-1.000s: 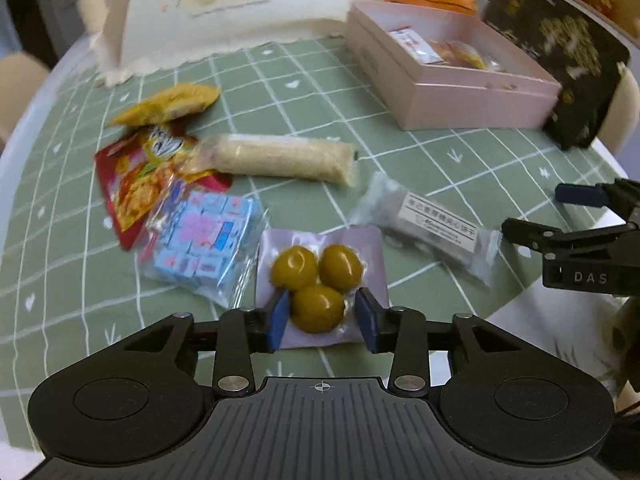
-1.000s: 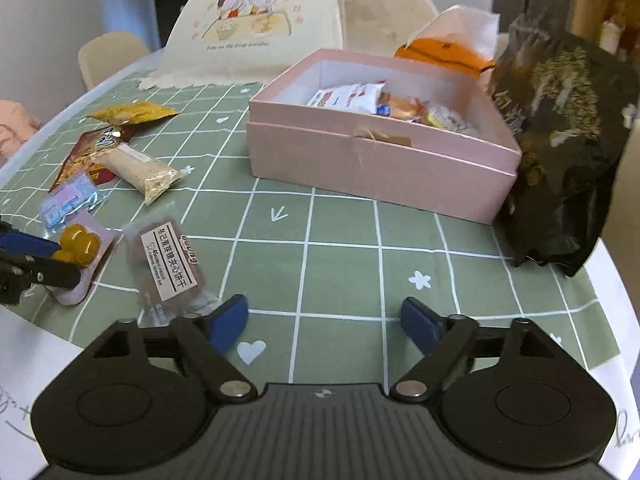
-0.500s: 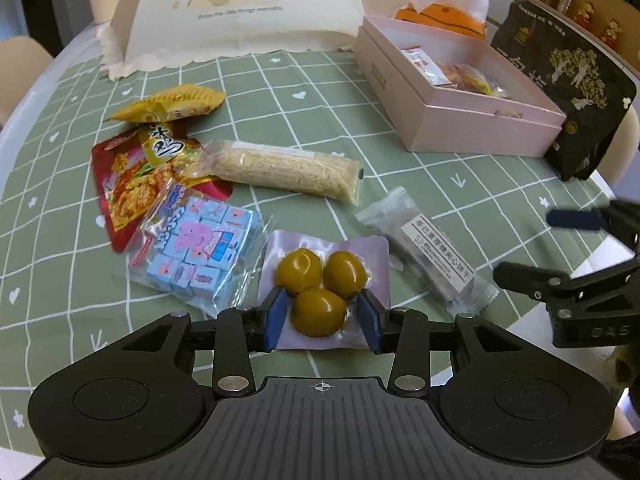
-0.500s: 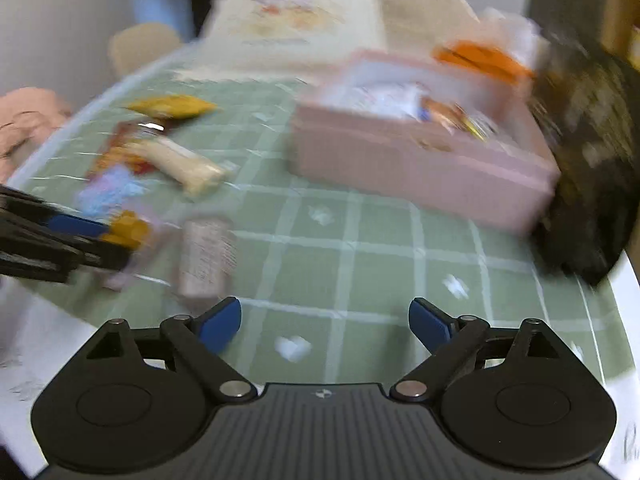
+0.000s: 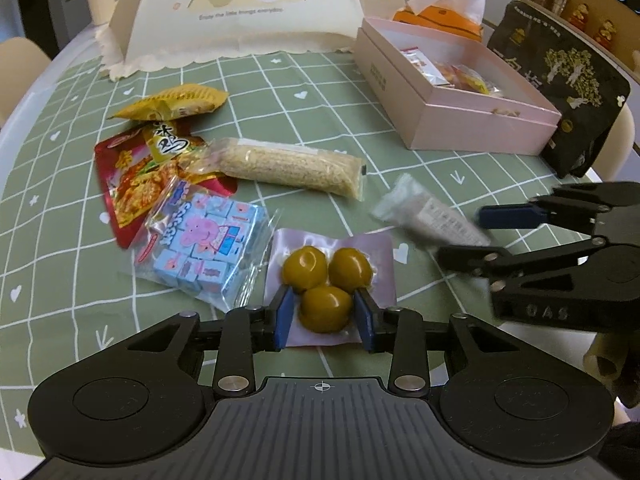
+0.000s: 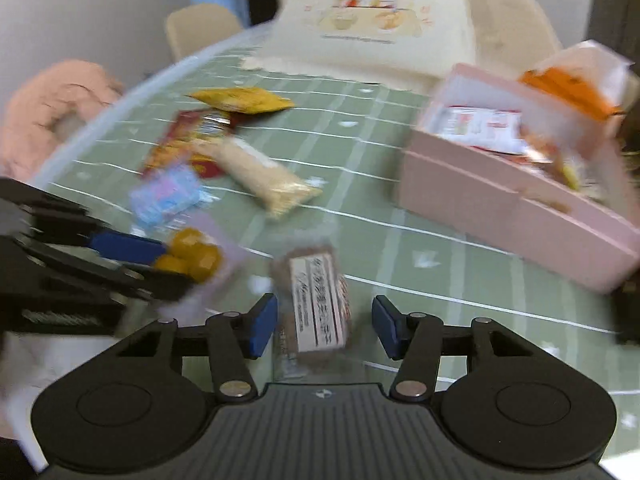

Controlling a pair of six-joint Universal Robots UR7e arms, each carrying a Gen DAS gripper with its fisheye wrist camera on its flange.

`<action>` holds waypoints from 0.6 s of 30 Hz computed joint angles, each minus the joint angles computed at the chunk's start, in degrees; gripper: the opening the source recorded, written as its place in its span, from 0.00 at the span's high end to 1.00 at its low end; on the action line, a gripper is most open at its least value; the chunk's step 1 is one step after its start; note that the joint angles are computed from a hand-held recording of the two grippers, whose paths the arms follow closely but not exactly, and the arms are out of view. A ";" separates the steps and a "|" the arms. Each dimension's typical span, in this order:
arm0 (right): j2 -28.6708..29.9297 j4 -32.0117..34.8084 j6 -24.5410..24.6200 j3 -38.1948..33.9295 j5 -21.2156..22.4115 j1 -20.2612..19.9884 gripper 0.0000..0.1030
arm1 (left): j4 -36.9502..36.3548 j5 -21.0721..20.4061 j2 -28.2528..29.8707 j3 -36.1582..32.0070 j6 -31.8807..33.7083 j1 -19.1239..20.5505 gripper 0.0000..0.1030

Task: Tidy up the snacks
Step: 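Grasp the yellow candy pack with left gripper while right gripper grasps the brown biscuit packet, then lift the candy pack with the left gripper while the right gripper lifts the biscuit packet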

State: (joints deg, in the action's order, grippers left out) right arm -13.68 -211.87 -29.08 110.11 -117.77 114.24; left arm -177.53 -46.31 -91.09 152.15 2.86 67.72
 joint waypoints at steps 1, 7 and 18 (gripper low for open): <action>-0.29 -0.05 1.36 0.26 -1.03 -0.16 0.49 | -0.13 0.14 0.06 0.06 -0.08 -0.05 0.63; -2.34 1.69 0.88 1.75 1.30 -1.19 0.49 | -2.50 0.63 0.99 0.72 0.56 -0.43 0.62; -4.16 2.78 4.06 1.25 4.29 0.32 0.64 | -2.35 0.42 0.73 0.65 1.42 -0.20 0.62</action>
State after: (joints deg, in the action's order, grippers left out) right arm -17.84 -209.09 -25.02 111.35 -113.48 114.56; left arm -179.88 -45.90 -90.35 152.80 4.27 67.52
